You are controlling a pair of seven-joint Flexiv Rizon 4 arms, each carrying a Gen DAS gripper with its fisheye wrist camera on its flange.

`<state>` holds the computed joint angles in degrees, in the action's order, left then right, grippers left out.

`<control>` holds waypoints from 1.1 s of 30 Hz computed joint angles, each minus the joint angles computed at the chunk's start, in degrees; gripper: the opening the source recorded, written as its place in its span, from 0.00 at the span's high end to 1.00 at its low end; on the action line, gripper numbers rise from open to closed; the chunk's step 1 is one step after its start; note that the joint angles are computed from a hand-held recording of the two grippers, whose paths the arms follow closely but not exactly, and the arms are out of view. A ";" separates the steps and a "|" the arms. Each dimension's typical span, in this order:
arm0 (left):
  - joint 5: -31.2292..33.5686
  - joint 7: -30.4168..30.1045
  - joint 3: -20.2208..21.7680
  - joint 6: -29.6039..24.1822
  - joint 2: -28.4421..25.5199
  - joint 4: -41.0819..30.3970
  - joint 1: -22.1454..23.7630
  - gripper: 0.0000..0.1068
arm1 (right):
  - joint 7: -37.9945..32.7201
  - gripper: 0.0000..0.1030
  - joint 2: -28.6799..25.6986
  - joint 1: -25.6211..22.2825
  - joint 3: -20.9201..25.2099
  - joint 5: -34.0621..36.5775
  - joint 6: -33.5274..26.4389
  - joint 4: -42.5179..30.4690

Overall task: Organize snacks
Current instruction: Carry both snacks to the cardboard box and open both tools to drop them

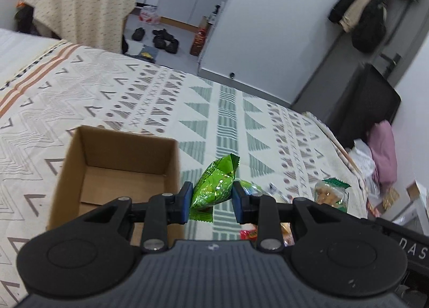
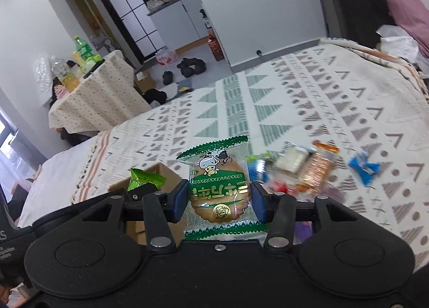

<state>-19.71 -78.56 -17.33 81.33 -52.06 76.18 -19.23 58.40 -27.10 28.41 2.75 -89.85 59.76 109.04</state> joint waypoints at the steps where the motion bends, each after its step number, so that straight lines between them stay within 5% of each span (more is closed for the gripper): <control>1: -0.31 -0.28 0.05 -0.30 -0.09 -0.35 0.27 0.72 | -0.14 0.53 -0.49 0.08 -0.13 -0.14 0.17 -0.86; 14: -2.53 -8.23 4.18 -4.87 -4.14 -7.33 2.27 0.72 | -7.80 0.53 -9.66 2.86 -3.87 3.27 6.48 -13.37; 25: -0.80 -14.19 8.34 -10.63 -7.98 -14.53 1.93 0.72 | -19.52 0.53 -18.27 6.23 -8.09 16.53 12.26 -23.37; 29: 1.12 -16.47 10.01 -13.43 -9.29 -17.62 1.24 0.65 | -22.21 0.53 -20.00 7.45 -9.91 20.65 13.57 -25.07; 33: 2.13 -18.74 10.72 -13.58 -9.66 -18.43 1.02 0.48 | -24.05 0.53 -21.05 8.98 -12.10 24.48 14.30 -26.06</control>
<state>-17.59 -97.30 -6.61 67.76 -61.73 57.75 -18.21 34.35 -48.15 37.40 -9.35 -65.38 74.05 82.98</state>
